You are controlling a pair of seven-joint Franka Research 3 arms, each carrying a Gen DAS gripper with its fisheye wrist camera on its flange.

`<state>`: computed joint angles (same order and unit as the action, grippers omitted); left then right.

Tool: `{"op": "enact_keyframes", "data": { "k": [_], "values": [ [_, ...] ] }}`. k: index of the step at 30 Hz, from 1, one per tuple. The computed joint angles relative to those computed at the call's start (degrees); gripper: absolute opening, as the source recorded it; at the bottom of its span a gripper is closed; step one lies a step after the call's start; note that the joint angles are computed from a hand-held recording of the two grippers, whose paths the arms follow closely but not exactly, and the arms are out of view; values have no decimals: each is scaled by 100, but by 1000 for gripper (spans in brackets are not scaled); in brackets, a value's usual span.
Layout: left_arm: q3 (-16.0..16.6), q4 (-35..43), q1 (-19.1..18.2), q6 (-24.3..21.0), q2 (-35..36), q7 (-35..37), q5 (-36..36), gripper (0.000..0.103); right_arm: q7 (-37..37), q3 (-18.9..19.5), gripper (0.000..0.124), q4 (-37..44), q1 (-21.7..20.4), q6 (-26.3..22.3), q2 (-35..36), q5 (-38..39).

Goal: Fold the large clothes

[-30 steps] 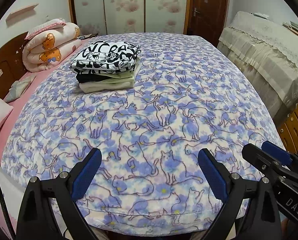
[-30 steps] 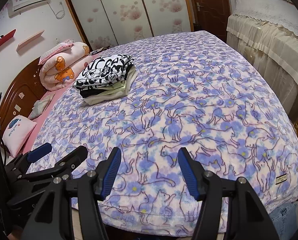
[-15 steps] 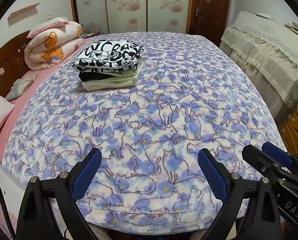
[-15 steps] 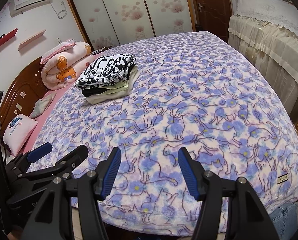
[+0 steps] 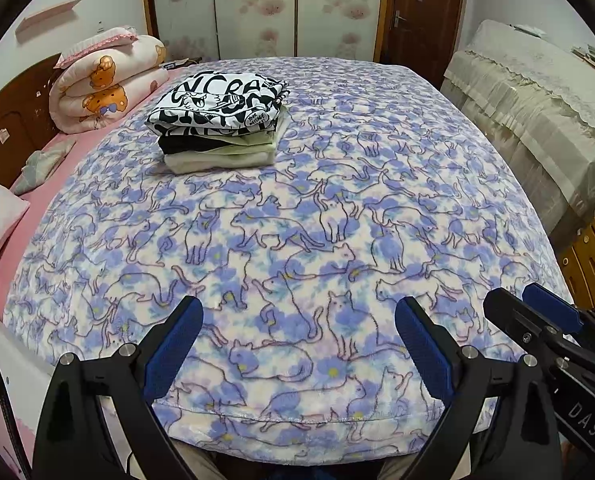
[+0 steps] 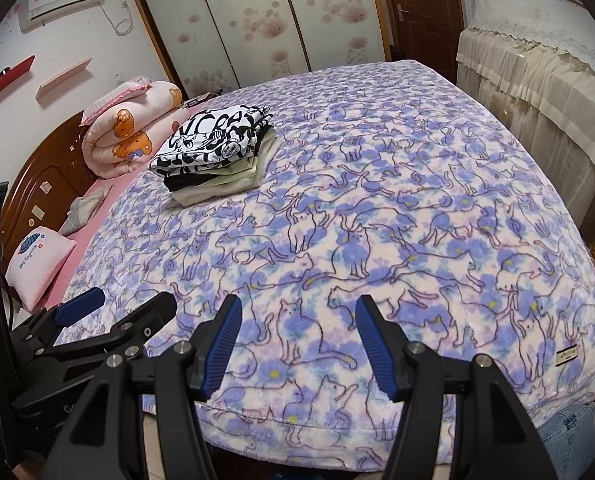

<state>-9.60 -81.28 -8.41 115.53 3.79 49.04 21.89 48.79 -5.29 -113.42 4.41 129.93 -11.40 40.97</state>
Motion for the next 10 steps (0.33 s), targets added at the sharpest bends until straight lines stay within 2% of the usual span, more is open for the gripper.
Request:
{"op": "enact_keyframes", "data": {
  "k": [10],
  "values": [
    [10,38,-11,-8,63,4,85,96,33,27,59,-3,21,67,29,10]
  ]
}}
